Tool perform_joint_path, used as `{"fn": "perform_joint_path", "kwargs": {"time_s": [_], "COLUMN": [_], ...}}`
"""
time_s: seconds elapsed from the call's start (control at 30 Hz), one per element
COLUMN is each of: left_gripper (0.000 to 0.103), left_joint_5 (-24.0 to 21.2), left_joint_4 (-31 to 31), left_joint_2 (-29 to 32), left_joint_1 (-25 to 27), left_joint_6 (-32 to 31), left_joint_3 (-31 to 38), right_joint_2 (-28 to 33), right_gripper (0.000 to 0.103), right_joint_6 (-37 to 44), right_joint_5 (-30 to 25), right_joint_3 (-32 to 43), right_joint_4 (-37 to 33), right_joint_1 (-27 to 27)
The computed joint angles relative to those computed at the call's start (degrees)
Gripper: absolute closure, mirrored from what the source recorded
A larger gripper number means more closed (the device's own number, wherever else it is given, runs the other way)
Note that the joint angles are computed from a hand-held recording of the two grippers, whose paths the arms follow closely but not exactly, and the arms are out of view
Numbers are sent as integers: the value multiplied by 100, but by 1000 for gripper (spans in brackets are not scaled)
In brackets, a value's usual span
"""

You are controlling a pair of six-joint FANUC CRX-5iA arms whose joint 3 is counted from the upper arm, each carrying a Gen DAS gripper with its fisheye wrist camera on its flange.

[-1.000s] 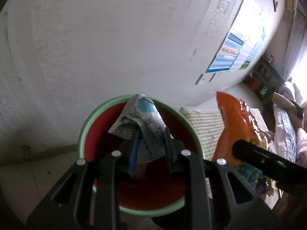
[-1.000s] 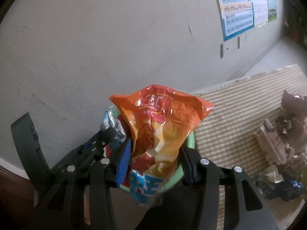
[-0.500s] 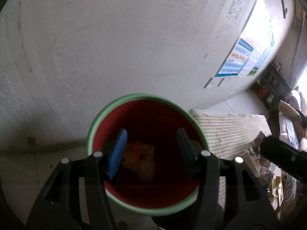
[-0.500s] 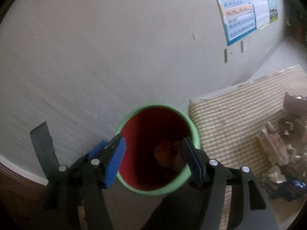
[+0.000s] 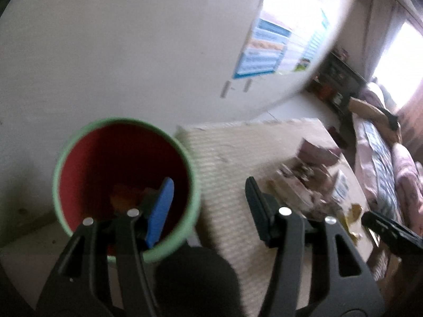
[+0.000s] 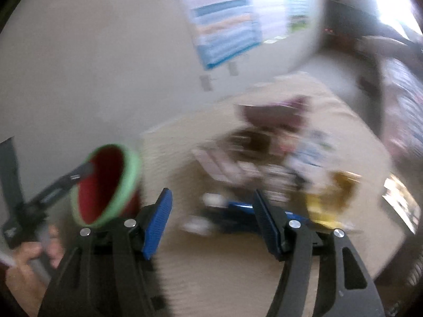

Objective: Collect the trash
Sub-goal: 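Move both open tools back over the table pile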

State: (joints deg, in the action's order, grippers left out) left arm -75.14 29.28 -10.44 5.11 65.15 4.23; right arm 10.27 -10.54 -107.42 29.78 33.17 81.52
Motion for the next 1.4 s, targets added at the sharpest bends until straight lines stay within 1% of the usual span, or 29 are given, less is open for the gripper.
{"fn": "perform_joint_path", "kwargs": {"time_s": [0.07,0.2,0.27,0.33,0.47,0.57,0.67,0.77,0.87,0.93,1.0,1.1,1.2,1.3,1.33,1.37,1.4], "left_gripper": [49,49,49,49,49,49,49,49,49,49,49,49,49,49,49,49,49], "left_joint_5": [-71,-276,-354,-398,-534,-566,-621,-690,-696,-699,-696,-726,-734,-731,-734,-741,-736], "left_joint_4": [-93,-365,-435,-486,-577,-635,-676,-690,-682,-692,-675,-656,-618,-563,-554,-550,-548], "left_joint_2": [2,49,36,16,31,-3,-13,1,-11,8,16,40,27,18,26,32,30], "left_joint_1": [-244,-735,-967,-1137,-1442,-1537,-1574,-1570,-1565,-1556,-1525,-1485,-1436,-1355,-1334,-1316,-1301], "left_joint_6": [62,231,222,170,153,94,100,104,102,98,143,179,135,121,129,128,124], "left_joint_3": [-14,37,31,20,73,86,96,116,111,123,105,91,55,19,16,17,7], "right_joint_2": [-360,-964,-1255,-1420,-1717,-1863,-2133,-2284,-2186,-1917,-1692,-1545,-1681,-1746,-1755,-1777,-1807], "right_gripper": [40,40,40,40,40,40,40,41,41,41,40,40,42,46,45,47,52], "right_joint_6": [-535,-1320,-1718,-2007,-2275,-2466,-2672,-2792,-2727,-2349,-1906,-1476,-1513,-1524,-1527,-1554,-1585], "right_joint_5": [-399,-690,-600,-653,-543,-529,-334,-156,-303,-615,-664,-558,-126,53,79,114,173], "right_joint_3": [-420,-1207,-1591,-1797,-2172,-2388,-2698,-2824,-2608,-2186,-1881,-1720,-1951,-2073,-2100,-2138,-2169], "right_joint_4": [-215,-661,-783,-927,-1298,-1313,-1213,-1281,-1353,-1378,-1387,-1675,-2108,-2387,-2409,-2394,-2369], "right_joint_1": [96,163,146,111,-52,-108,-77,-106,-148,-128,-99,-152,-248,-322,-323,-301,-276]}}
